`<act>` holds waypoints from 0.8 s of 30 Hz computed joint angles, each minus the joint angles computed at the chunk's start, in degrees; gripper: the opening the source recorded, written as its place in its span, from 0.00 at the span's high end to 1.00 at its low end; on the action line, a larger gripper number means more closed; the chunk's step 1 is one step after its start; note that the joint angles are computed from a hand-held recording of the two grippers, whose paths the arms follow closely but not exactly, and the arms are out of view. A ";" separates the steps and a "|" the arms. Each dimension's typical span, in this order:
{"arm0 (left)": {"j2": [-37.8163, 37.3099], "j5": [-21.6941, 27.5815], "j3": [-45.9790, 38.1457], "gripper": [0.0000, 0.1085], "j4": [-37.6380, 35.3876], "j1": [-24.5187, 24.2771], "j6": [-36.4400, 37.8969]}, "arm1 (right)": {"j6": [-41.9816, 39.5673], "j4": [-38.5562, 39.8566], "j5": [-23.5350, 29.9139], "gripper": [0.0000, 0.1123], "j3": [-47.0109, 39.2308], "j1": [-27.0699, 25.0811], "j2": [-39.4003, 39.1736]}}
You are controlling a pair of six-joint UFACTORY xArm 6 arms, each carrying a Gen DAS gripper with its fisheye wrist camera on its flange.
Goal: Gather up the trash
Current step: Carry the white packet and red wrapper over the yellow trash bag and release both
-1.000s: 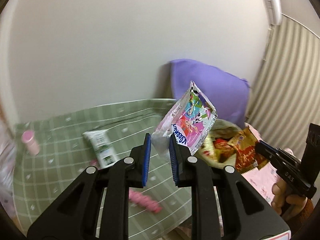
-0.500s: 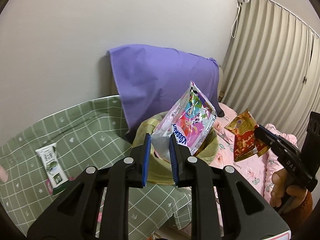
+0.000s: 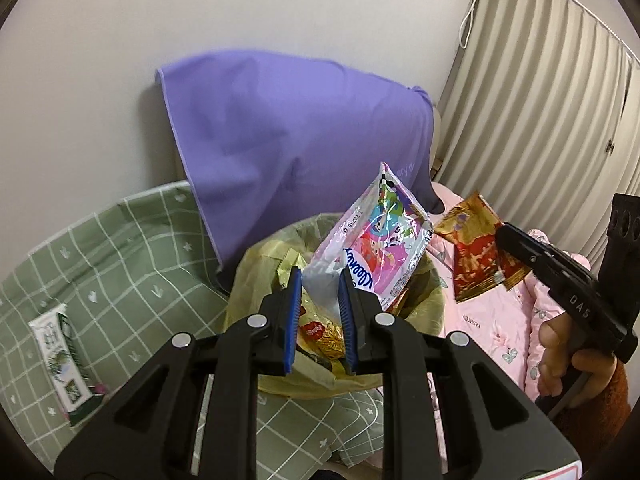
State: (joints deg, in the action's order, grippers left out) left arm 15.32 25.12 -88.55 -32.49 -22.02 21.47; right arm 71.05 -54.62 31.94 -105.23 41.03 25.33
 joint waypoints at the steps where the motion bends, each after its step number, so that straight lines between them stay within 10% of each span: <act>1: 1.55 0.55 -1.49 0.84 0.88 0.05 -1.21 | -1.09 1.25 -0.35 0.92 -0.86 -0.39 1.01; 14: 14.25 7.33 -13.38 0.84 0.95 1.30 -6.00 | -11.44 13.40 -2.45 0.83 -9.13 -3.46 10.37; 24: 8.13 3.70 -4.44 0.56 -3.27 1.97 -2.75 | -12.00 14.29 -2.20 0.71 -7.86 -3.33 10.11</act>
State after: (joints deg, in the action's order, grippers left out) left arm 23.45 28.81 -93.00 -35.76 -20.05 18.71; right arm 59.05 -40.33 29.74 -113.10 37.70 35.45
